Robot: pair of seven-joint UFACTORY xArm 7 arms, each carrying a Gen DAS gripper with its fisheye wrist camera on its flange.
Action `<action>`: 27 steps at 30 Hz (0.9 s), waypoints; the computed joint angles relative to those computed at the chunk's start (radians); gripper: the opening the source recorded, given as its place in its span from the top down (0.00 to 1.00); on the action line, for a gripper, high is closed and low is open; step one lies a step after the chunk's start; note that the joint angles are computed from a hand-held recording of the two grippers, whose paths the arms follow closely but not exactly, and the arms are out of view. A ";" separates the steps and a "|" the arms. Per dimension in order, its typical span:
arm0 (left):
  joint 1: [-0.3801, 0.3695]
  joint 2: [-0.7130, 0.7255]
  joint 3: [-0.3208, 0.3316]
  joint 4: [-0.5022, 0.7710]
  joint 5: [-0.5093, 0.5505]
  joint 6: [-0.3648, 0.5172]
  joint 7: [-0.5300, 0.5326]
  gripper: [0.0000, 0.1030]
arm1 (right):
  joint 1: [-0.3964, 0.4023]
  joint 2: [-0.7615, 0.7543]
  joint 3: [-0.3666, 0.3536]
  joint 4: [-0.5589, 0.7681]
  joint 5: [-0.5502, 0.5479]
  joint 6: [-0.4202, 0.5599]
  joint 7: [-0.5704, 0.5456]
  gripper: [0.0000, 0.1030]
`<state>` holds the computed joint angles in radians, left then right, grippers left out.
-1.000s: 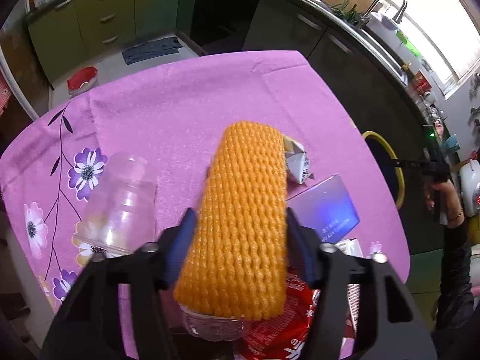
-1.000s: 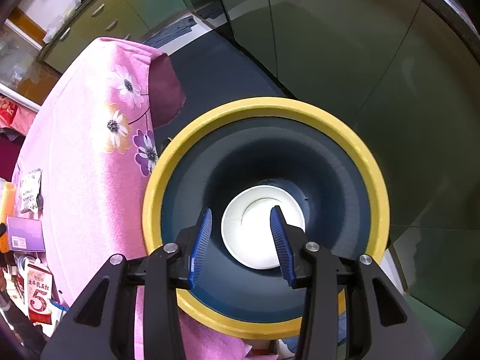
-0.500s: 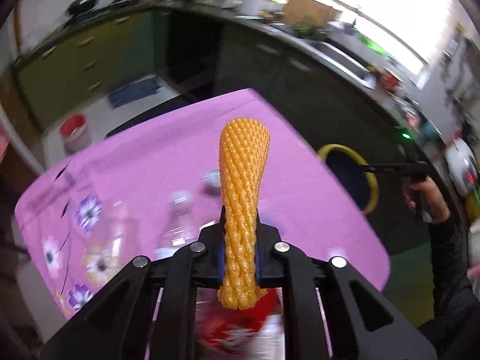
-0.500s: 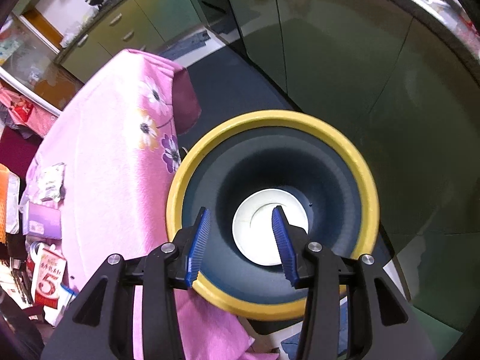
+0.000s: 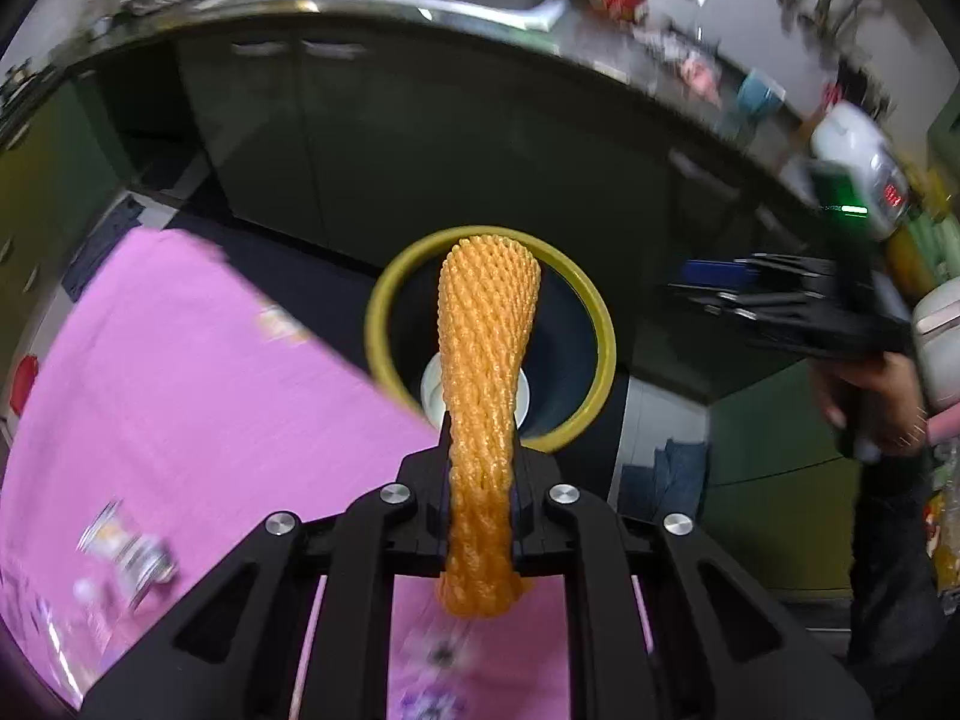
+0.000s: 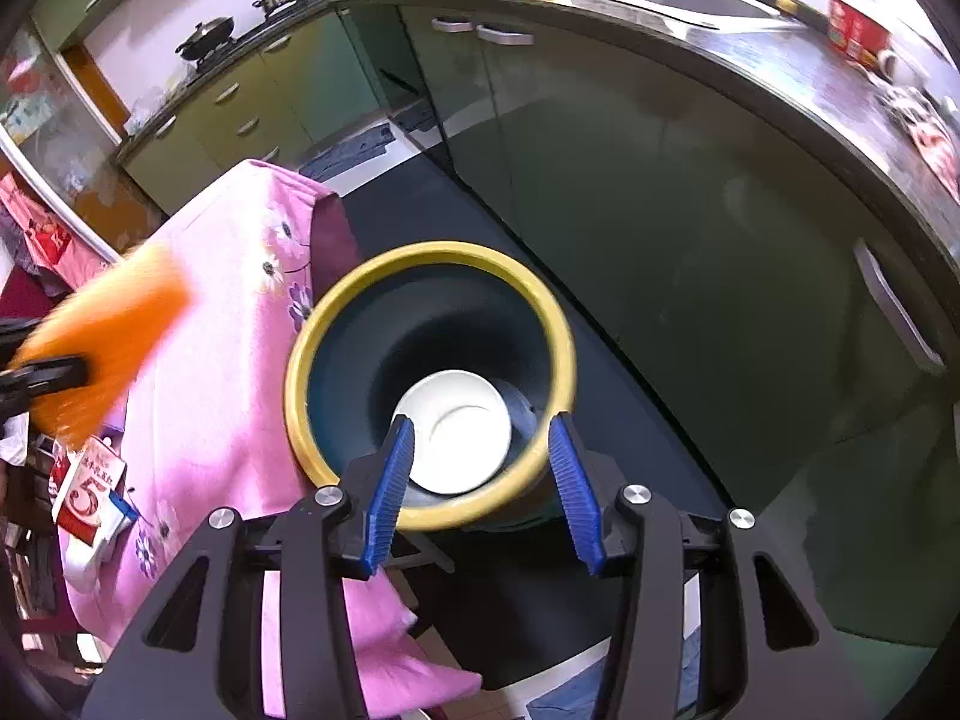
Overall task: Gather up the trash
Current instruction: 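Carry the orange net over the bin and open the left gripper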
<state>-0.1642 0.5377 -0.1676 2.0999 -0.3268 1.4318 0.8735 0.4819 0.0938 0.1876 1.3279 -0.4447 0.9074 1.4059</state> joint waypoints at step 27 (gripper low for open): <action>0.115 -0.168 -0.020 -0.132 -0.182 -0.084 0.022 0.27 | 0.009 -0.008 0.082 -0.039 -0.018 -0.027 0.013 0.40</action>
